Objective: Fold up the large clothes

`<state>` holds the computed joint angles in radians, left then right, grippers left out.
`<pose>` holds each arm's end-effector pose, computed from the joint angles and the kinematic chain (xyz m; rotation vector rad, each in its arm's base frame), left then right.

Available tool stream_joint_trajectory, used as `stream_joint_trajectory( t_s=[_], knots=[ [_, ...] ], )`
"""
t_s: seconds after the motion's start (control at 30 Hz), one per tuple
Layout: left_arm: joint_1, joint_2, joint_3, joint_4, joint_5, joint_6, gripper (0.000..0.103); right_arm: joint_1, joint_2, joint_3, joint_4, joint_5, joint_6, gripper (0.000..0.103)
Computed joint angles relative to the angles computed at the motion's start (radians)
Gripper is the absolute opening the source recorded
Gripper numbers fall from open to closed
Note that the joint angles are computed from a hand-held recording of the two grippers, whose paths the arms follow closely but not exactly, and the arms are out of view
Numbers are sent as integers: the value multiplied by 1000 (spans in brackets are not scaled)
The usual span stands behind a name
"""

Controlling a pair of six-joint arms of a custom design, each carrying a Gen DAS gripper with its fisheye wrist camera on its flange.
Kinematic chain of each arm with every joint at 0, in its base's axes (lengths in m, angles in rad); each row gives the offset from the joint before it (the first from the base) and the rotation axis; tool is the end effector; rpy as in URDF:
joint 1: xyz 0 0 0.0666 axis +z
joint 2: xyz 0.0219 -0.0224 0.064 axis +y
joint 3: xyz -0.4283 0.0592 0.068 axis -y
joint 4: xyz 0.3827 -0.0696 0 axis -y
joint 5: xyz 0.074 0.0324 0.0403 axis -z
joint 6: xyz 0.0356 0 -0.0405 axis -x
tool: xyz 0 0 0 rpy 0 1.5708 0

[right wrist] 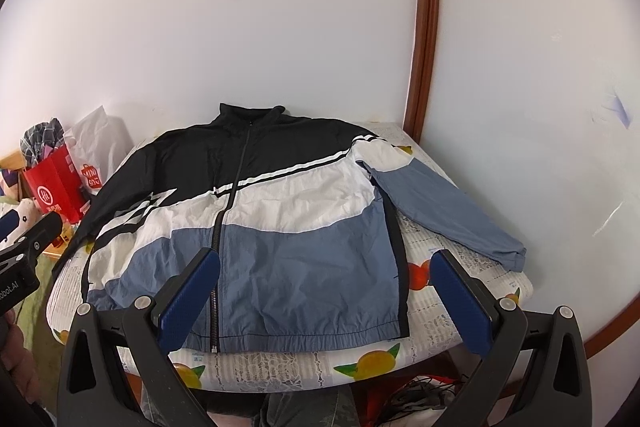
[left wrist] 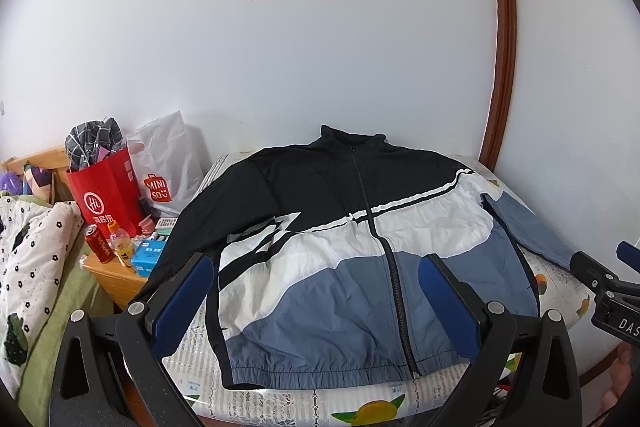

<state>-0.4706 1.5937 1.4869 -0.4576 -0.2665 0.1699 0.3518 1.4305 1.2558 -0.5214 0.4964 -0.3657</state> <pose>0.5136 -0.2512 0.4583 0.1620 2.1083 -0.0971 0.4631 0.1515 0.4300 0.2708 2.1572 -0.1579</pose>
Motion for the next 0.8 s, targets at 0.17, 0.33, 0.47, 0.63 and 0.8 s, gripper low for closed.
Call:
stream_joint_trajectory(
  t_s=[0.17, 0.33, 0.47, 0.63, 0.8],
  knots=[
    [-2, -4, -3, 3, -3, -5, 103, -1, -7, -3, 2, 3, 1, 103],
    [-6, -7, -9, 13, -11, -13, 103, -3, -8, -4, 5, 0, 3, 103],
    [-13, -10, -14, 25, -32, -7, 103, 4, -11, -9, 9, 13, 5, 103],
    [-15, -4, -8, 23, -36, -6, 103, 7, -10, -10, 9, 18, 6, 103],
    [-15, -5, -17, 40, -30, -4, 103, 7, -7, -5, 6, 18, 3, 103]
  ],
)
